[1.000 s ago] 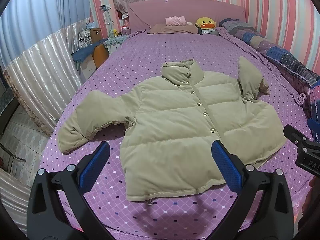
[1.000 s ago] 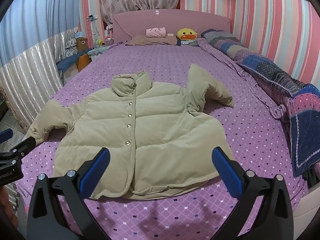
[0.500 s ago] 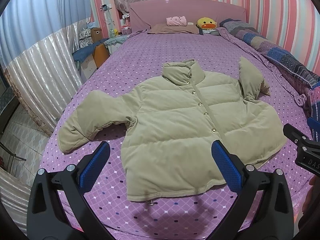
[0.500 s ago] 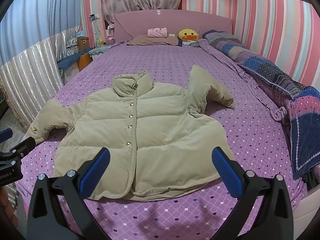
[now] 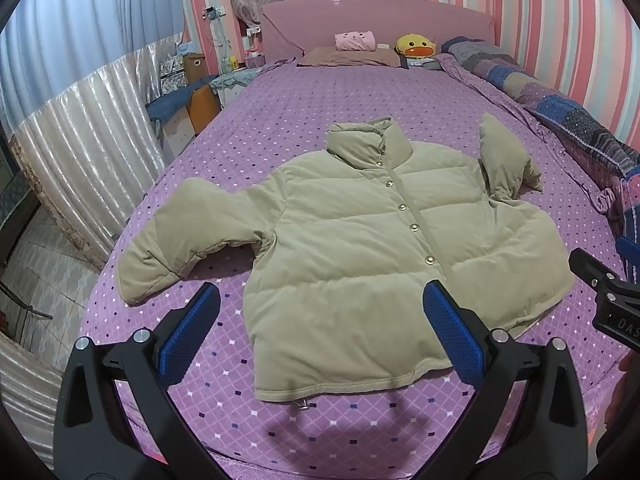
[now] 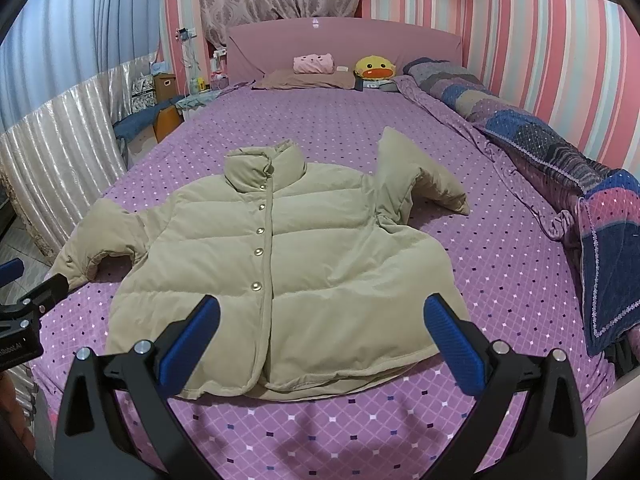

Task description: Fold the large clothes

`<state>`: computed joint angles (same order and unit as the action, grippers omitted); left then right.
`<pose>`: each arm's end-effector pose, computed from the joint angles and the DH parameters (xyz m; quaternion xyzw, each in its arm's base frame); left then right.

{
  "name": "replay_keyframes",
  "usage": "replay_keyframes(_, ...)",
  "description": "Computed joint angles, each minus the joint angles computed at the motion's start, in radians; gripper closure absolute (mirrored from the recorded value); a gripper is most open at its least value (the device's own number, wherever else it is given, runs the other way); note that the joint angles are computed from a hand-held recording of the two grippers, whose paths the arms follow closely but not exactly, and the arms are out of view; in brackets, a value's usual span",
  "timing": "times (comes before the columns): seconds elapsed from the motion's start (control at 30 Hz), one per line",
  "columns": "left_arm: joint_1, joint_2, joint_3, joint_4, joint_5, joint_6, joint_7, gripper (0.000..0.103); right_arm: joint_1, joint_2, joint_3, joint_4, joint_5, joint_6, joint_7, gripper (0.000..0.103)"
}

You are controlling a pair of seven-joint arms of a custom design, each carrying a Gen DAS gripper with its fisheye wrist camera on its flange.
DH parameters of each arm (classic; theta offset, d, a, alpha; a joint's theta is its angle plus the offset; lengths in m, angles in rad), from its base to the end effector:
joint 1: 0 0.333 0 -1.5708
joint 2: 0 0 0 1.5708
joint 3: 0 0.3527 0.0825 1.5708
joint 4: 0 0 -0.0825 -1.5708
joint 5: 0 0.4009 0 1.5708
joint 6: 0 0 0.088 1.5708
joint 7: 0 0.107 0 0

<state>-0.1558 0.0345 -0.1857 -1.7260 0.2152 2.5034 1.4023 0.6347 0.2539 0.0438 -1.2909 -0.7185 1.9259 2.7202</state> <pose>0.6041 -0.2139 0.6690 -0.5533 0.7453 -0.2672 0.2587 0.5675 0.3922 0.6968 -0.5291 0.7561 -0.3163 0.2199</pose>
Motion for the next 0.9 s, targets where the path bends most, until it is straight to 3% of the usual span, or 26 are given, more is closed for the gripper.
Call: replay_keyframes(0.9,0.003,0.000,0.002,-0.009,0.013,-0.001,-0.015,0.003,-0.001,-0.003,0.001,-0.011,0.003,0.000,-0.001,0.002)
